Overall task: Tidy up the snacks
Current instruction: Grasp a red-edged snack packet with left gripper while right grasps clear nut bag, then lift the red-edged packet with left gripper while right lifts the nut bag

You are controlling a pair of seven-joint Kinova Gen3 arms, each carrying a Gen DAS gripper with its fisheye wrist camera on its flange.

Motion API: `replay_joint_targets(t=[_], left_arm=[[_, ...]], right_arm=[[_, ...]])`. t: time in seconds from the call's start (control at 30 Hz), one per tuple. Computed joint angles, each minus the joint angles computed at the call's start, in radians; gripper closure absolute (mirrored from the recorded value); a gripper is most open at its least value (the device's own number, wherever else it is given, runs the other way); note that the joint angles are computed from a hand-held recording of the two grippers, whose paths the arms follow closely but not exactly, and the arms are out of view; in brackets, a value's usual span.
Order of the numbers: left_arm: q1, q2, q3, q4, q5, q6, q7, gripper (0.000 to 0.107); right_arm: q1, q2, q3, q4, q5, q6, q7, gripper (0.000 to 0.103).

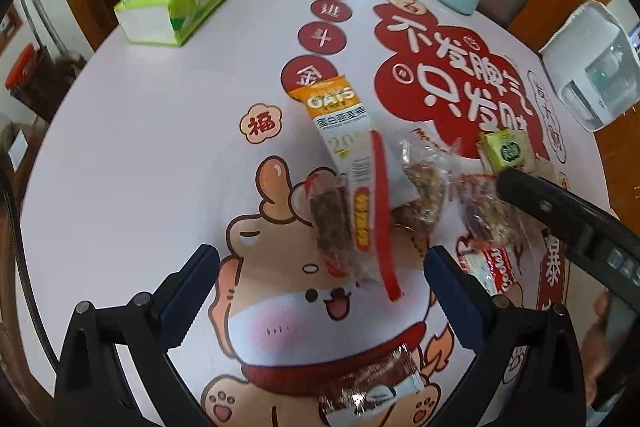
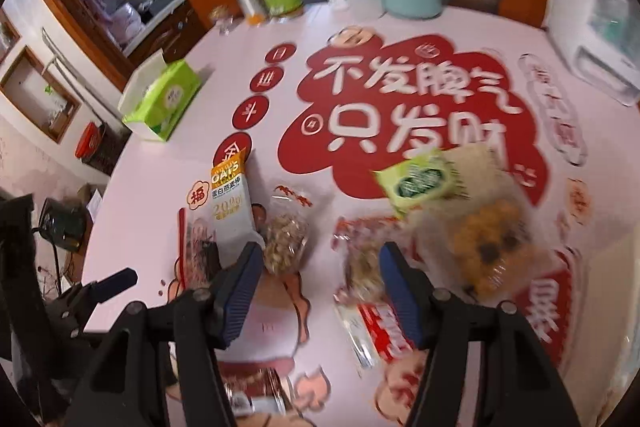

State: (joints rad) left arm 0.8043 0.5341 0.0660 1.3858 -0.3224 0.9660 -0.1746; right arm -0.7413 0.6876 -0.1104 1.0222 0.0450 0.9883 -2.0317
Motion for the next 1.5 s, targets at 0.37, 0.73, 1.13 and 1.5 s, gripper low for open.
replay_joint_targets(t=[0.37, 0.73, 1.13, 1.5], left_arm=[[-0.069, 0.052, 0.009, 0.008, 0.083, -0.064, -0.066, 0.028], [-0.053, 0.041, -0.026, 0.053, 0.081, -0.123, -0.062, 0.089], [-0.016, -0.050, -0.011, 0.086, 0.014, -0.079, -0.010, 0.090], [0.095, -0.091, 0.042, -0.039, -0.094, 0.057, 0.019, 0.090]], right_arm=[[0.023, 0.198, -0.024, -0.238, -0.080, 0.114, 0.105, 0.058], [0.066, 0.185, -0.062, -0.160, -0.181, 0.000, 0.210, 0.077], [0.082, 0.006, -0.068, 0.071, -0.188, -0.178, 0.199, 0.078], [0.085, -0.244, -0.080, 0.356, -0.152, -0.349, 0.155, 0.078]])
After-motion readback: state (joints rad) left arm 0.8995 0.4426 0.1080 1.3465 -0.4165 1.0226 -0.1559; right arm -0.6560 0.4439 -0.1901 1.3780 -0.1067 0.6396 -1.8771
